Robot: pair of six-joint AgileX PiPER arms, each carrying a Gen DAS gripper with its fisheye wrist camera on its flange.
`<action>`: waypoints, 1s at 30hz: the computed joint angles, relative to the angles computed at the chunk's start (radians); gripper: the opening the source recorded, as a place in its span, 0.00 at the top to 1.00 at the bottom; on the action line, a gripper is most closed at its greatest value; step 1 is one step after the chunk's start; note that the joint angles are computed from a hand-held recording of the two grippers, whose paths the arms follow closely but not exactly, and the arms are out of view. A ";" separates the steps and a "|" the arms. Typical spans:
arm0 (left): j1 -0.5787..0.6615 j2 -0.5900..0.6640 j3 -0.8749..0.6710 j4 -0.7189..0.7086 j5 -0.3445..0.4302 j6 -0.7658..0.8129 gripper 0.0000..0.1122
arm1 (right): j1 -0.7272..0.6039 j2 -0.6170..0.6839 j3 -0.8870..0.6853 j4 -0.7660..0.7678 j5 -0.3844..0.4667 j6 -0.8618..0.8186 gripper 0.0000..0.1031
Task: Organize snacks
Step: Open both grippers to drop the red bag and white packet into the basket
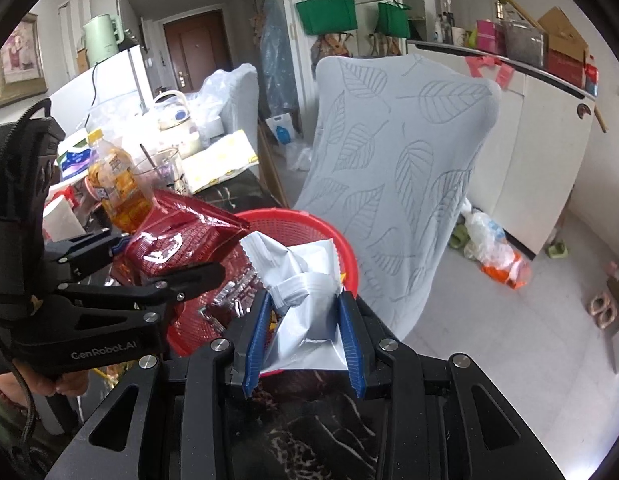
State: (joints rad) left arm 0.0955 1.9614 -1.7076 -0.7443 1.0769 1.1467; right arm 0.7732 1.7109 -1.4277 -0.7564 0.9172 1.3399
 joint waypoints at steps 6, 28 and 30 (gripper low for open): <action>-0.014 0.025 -0.050 0.069 0.027 -0.099 0.36 | -0.013 0.008 -0.008 0.012 -0.004 -0.007 0.67; 0.082 0.023 -0.125 0.004 0.031 -0.087 0.36 | -0.084 0.147 -0.204 0.072 -0.002 -0.188 0.67; 0.088 0.026 -0.133 0.002 0.026 -0.089 0.36 | -0.093 0.169 -0.235 0.084 0.003 -0.212 0.65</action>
